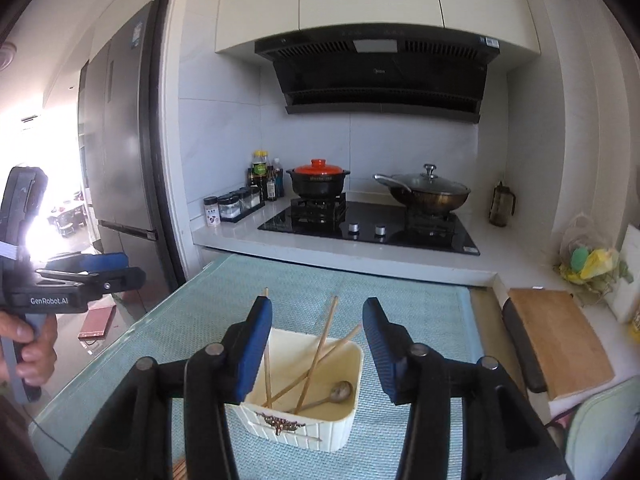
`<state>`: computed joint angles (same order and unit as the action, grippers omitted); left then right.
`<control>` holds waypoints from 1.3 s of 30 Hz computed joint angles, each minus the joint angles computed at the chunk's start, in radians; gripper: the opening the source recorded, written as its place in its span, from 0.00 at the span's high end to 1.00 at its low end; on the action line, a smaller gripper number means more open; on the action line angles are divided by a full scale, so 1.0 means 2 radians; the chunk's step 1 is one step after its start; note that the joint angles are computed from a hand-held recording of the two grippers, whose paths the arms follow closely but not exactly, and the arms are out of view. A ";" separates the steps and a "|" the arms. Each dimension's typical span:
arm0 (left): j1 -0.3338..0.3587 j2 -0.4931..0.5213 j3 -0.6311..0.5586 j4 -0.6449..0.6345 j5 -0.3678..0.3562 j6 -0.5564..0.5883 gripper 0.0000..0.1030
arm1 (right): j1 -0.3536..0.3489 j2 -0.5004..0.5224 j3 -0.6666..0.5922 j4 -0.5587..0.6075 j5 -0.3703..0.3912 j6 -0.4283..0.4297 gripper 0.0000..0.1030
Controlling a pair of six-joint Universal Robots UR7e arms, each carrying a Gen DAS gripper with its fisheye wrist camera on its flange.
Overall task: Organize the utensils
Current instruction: 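Withdraw both open tools from the holder toward the utensils on the towel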
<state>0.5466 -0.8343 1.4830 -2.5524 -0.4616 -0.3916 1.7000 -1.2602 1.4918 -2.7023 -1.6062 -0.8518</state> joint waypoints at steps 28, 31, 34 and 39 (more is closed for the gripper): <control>-0.108 -0.064 0.279 0.153 -0.057 -0.440 0.12 | -0.149 -0.298 0.395 -0.117 0.025 -0.059 0.51; -0.111 -0.057 0.277 0.167 -0.060 -0.450 0.12 | -0.164 -0.305 0.407 -0.101 0.028 -0.070 0.51; -0.114 -0.052 0.275 0.177 -0.059 -0.457 0.12 | -0.169 -0.305 0.418 -0.104 0.026 -0.078 0.51; -0.115 -0.050 0.277 0.179 -0.058 -0.469 0.12 | -0.170 -0.303 0.422 -0.101 0.029 -0.073 0.51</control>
